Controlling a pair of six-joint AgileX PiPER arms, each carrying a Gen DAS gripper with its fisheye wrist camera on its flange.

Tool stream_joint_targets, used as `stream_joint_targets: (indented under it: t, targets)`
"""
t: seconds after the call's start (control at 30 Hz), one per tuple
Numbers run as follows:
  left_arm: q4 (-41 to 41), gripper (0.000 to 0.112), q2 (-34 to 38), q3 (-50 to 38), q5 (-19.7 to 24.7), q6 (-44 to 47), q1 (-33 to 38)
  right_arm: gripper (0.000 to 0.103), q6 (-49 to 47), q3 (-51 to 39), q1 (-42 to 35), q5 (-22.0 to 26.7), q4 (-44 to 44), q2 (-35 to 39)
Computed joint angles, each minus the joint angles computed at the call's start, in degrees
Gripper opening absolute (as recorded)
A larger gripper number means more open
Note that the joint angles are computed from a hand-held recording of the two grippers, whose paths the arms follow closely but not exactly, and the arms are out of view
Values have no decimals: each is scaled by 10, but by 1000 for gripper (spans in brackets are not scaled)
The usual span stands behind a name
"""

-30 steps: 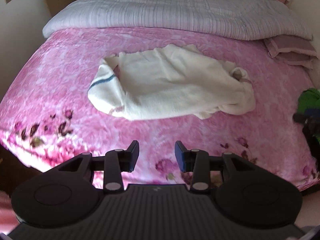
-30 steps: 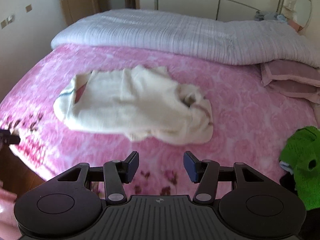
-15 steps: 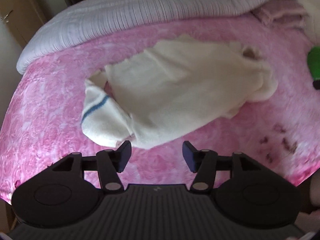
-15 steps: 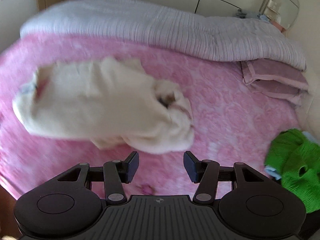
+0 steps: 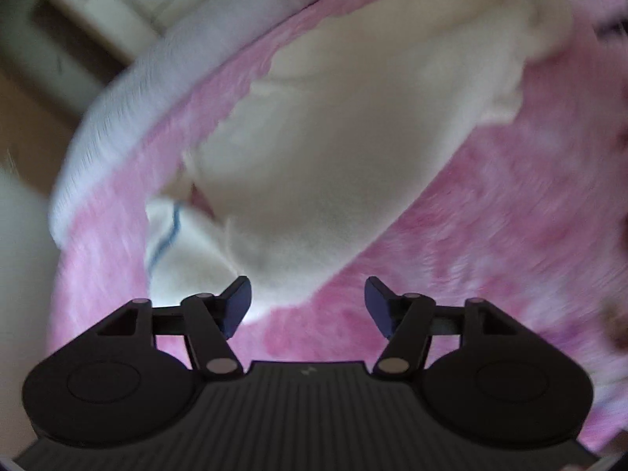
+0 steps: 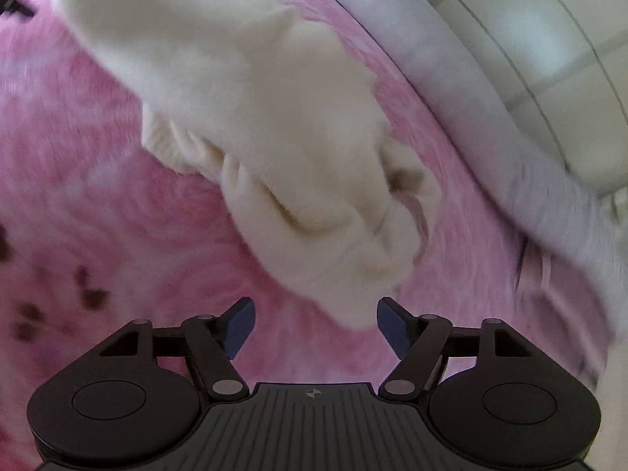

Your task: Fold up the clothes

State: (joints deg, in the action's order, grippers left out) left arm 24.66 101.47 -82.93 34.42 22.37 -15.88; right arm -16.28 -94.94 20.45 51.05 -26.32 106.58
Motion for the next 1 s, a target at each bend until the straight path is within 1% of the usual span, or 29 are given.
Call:
stream_joint_targets:
  t: [0.07,0.13,0.17,0.2,0.23,0.27,0.3,0.33,0.37,0.4,0.43,0.47,0.53,0.57,0.63,0.73,0.77,0.87,0.93,1.0]
  targets:
    - [115,63,-1,63,-86,-46,-5,75,-44,54,-15,-80,-19,2]
    - [229,63,5,103,-150,-105,0,75,-69,106,-25,-162,-61,1]
    - [284,63,10,117,-178,-131,4,75,-76,131,-32,-208,-89,5]
    - [317,63,17,119,-191,-151,11,75,-70,153,-39,-250,-128,9]
    - [326,55,25,117,-202,-150,18,75,-42,170,-45,-283,-182,14]
    - [313,45,34,112,-213,-125,27,74,-29,179,-52,-312,-220,21]
    - [277,39,42,105,-223,-78,35,60,-24,180,-61,-334,-235,25]
    - [220,32,47,97,-230,-29,44,49,-24,170,-66,-334,-227,30]
    - [162,28,46,87,-226,7,49,33,-47,156,-72,-332,-196,36]
    - [105,21,44,74,-217,39,53,24,-93,138,-80,-326,-142,41]
    - [48,18,44,59,-205,73,58,23,-137,120,-87,-321,-84,41]
    - [-10,17,43,42,-188,106,63,20,-178,105,-95,-317,-27,38]
    - [-124,16,39,-5,-138,154,78,18,-260,71,-110,-307,86,28]
    - [-166,16,39,-30,-118,165,88,18,-293,52,-117,-299,136,24]
    - [-199,15,37,-82,-74,142,101,16,-343,7,-128,-278,218,17]
    - [-206,15,28,-173,1,79,103,15,-370,-75,-134,-242,289,9]
    - [-220,15,19,-199,26,77,112,15,-379,-107,-138,-218,314,6]
    - [-247,15,-10,-288,121,58,132,14,-398,-214,-149,-136,376,3]
    - [-250,15,-25,-367,205,39,140,14,-423,-297,-164,-61,420,5]
    - [-251,15,-16,-482,288,11,144,14,-429,-412,-181,29,449,25]
